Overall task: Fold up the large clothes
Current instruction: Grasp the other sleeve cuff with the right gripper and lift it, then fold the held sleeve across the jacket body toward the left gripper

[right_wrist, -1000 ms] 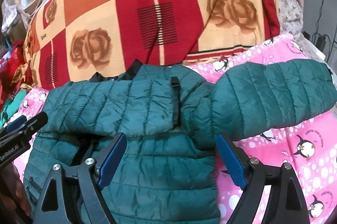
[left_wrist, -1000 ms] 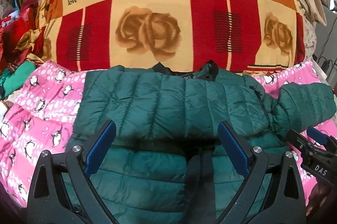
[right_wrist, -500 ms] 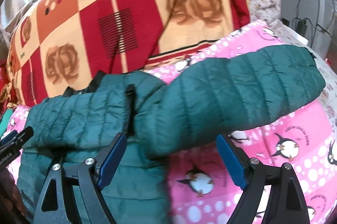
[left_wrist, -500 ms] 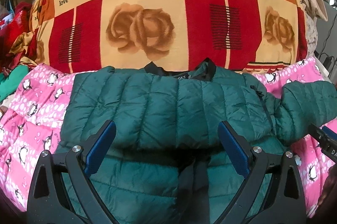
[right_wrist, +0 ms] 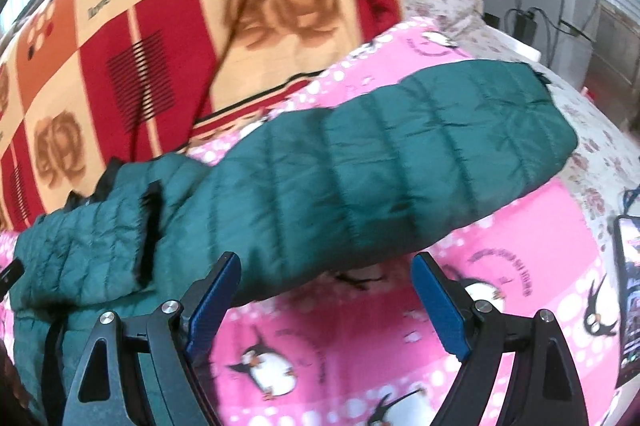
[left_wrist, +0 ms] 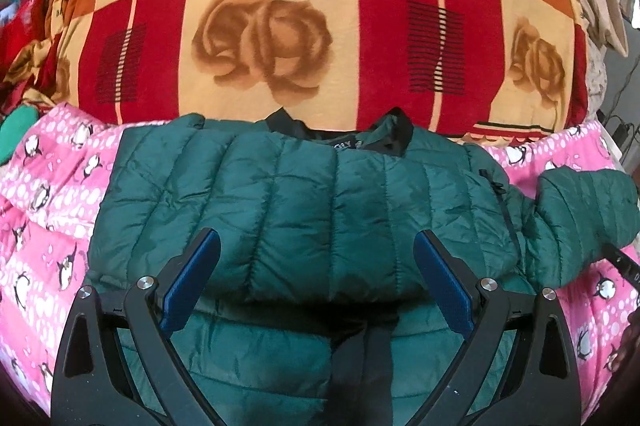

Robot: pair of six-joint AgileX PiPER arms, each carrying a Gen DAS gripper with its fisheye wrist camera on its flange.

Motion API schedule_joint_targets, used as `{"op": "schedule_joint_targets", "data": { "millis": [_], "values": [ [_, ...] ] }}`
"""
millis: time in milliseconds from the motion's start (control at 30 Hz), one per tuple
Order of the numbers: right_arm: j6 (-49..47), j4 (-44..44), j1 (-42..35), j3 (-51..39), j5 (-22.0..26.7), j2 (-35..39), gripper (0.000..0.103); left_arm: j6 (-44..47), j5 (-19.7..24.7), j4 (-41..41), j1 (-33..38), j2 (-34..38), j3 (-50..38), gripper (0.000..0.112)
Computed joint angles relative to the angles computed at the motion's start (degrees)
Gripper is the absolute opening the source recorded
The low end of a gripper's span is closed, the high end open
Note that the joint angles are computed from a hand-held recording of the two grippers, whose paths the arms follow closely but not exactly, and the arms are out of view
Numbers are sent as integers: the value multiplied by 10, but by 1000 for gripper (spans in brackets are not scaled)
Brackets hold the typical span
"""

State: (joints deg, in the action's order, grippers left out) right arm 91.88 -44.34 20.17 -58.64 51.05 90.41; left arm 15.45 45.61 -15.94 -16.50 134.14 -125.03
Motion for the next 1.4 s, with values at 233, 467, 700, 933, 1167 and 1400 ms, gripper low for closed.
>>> {"op": "schedule_joint_targets", "data": {
  "millis": [233, 467, 700, 933, 1167, 1400],
  "values": [
    [2, -1, -63, 47, 1, -60, 85, 18, -26, -30, 19, -7, 15, 97],
    [11, 7, -167, 103, -32, -128, 85, 20, -10, -36, 32, 8, -7, 97],
    [-43, 40, -279, 118, -106, -127, 85, 15, 3, -29, 38, 25, -27, 97],
    [-71, 84, -381, 138, -208, -107, 85, 4, 19, -19, 49, 47, -64, 97],
    [27, -45, -357, 133, -200, -101, 51, -9, 32, -9, 57, 65, -86, 97],
    [52, -128, -312, 135, -154, -151, 20, 3, 25, -21, 67, 58, -69, 97]
  ]
}}
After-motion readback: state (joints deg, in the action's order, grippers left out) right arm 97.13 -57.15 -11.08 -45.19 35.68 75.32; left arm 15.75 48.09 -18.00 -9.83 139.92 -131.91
